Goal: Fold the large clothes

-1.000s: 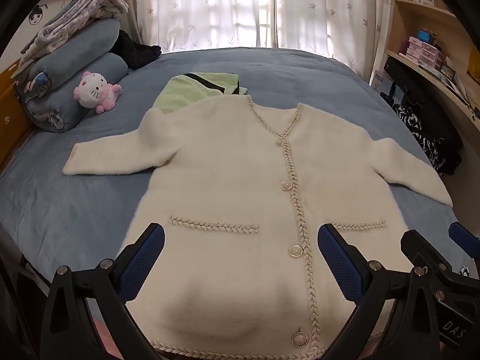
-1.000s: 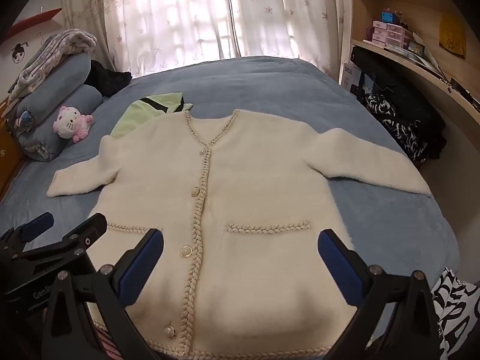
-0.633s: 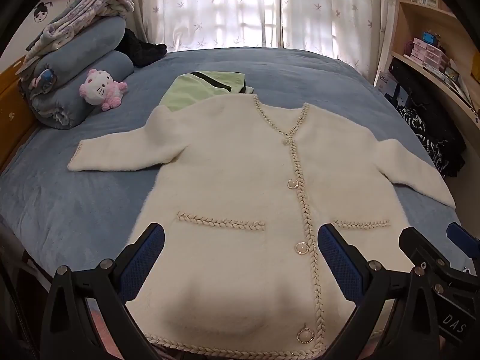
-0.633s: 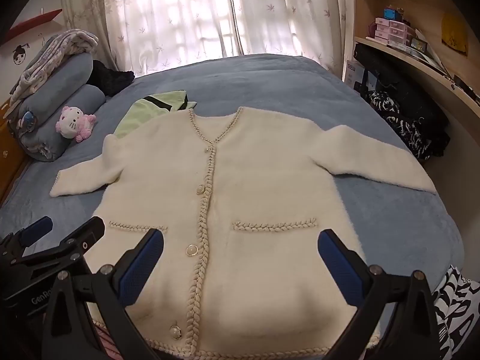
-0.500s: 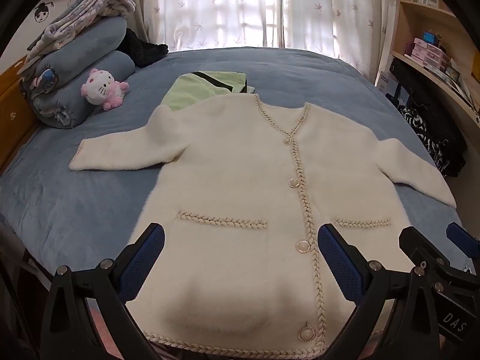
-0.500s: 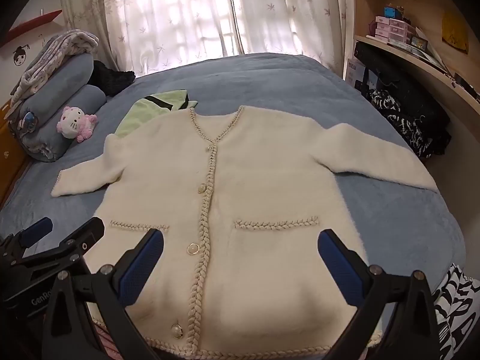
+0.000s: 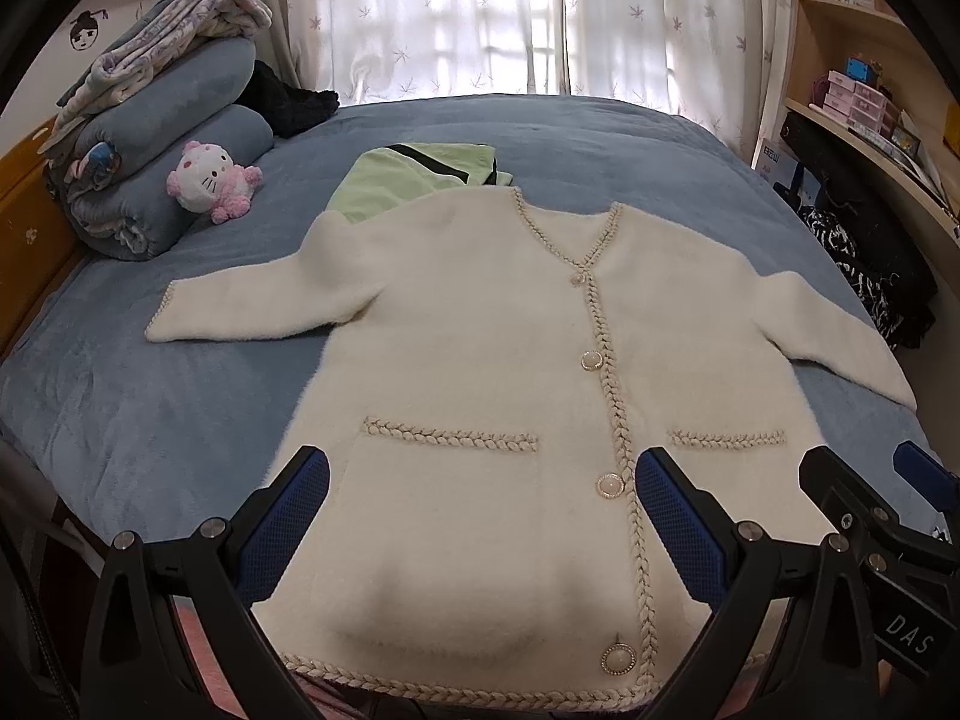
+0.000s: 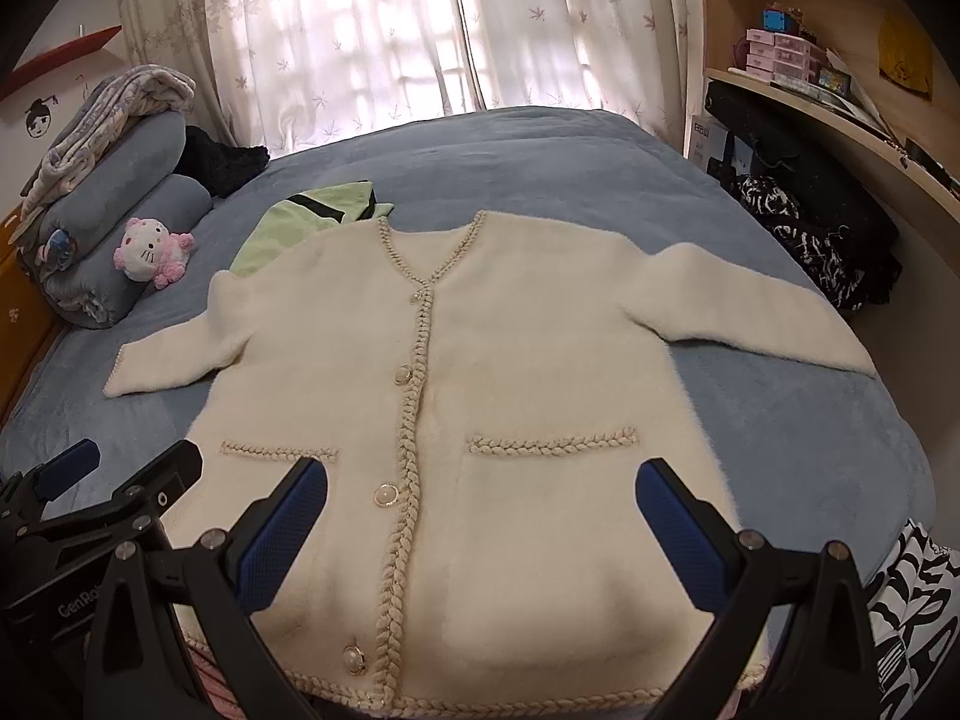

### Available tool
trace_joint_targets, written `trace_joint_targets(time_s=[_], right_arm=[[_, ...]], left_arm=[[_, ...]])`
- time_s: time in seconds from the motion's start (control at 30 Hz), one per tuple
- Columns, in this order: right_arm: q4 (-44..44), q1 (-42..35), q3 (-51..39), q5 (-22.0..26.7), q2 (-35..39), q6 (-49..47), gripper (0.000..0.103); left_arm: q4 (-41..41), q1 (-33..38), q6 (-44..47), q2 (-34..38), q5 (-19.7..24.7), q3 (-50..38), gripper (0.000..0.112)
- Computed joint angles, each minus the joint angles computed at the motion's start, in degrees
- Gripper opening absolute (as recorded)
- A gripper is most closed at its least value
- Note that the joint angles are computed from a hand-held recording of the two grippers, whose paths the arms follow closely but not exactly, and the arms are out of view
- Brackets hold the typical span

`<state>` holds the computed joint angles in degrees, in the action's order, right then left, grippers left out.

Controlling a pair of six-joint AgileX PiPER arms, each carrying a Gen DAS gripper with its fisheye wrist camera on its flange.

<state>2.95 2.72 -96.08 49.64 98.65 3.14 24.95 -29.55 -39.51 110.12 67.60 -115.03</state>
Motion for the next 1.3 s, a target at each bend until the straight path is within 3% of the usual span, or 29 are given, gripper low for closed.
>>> trace_joint_targets(time_s=[1.3], right_arm=[[2.87, -1.30, 3.38, -0.39, -1.76, -0.06, 0.103]], left_arm=[[0.76, -0.80, 1.34, -2.16, -1.84, 4.36, 0.099]])
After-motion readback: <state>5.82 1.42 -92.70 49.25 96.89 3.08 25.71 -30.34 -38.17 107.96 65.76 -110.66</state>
